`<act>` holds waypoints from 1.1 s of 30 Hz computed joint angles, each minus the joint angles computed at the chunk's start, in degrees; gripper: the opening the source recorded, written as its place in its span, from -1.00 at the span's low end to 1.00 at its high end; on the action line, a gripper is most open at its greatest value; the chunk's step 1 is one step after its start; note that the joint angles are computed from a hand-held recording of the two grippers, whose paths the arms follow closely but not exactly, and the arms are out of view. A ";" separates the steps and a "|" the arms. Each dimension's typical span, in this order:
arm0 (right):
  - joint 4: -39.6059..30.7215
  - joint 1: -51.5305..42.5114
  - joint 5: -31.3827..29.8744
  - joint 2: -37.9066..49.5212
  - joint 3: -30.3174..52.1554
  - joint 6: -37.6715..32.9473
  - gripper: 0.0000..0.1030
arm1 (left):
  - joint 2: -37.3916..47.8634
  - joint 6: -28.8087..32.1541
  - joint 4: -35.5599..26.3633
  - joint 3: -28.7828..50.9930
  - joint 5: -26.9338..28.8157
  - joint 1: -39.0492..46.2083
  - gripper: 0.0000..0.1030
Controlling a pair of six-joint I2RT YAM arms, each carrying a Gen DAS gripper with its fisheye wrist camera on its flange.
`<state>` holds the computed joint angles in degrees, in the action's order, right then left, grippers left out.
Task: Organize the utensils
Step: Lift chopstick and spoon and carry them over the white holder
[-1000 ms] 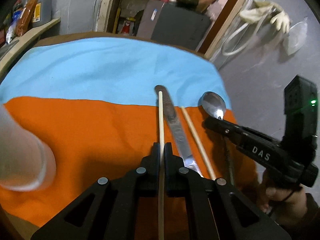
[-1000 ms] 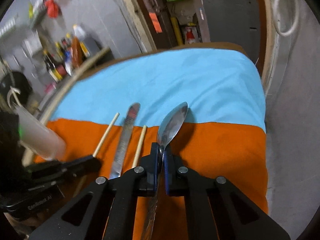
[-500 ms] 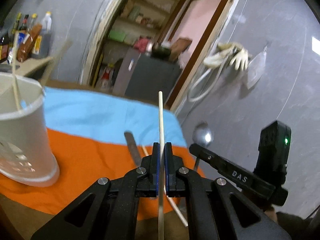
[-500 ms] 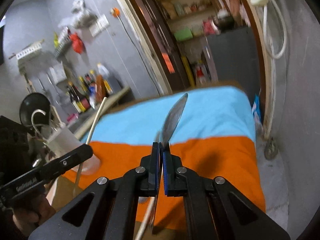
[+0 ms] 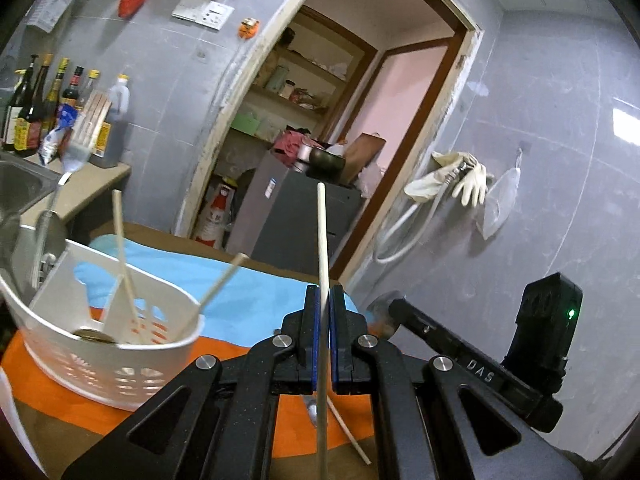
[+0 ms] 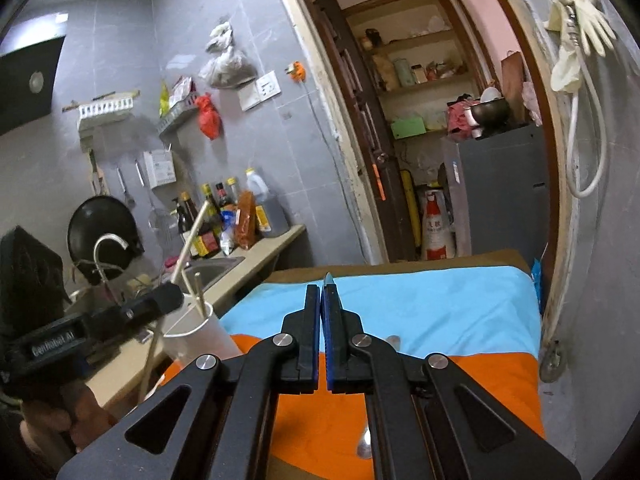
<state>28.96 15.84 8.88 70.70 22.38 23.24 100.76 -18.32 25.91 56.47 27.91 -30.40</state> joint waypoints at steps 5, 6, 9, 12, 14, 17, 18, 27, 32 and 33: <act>1.48 1.10 0.60 1.41 -1.47 2.74 -1.00 | -0.87 0.23 -0.97 -0.75 0.72 1.47 -0.96; 1.71 1.14 0.56 0.82 -2.16 3.25 -1.00 | -0.91 0.28 -0.73 -1.06 0.76 1.64 -0.96; 1.58 1.42 0.78 -1.11 -3.21 4.45 -1.00 | -1.19 -0.27 0.06 -1.83 1.28 2.26 -0.96; -0.07 1.78 1.22 -3.12 -2.98 4.18 -1.00 | -1.04 -1.03 0.74 -1.98 1.27 2.22 -0.96; -1.44 1.67 0.93 -4.55 -2.65 4.41 -1.00 | -1.16 -1.15 0.95 -2.07 1.77 2.68 -0.96; -2.79 1.68 1.16 -5.96 -2.06 4.09 -1.00 | -1.29 -1.57 1.72 -2.33 1.53 2.50 -0.96; -3.19 1.66 1.15 -6.53 -1.84 4.07 -1.00 | -1.40 -1.80 1.89 -2.37 1.48 2.56 -0.96; -6.16 2.01 -0.63 -9.50 3.00 3.73 -1.00 | -2.60 -3.58 2.53 -0.22 2.66 6.07 -0.96; -5.56 3.67 -2.08 -8.52 7.99 3.80 -1.00 | -1.80 -6.61 5.61 1.91 4.36 10.68 -0.96; -5.03 4.14 -2.38 -8.05 9.05 3.80 -1.00 | -1.22 -7.45 6.40 2.70 4.84 12.08 -0.96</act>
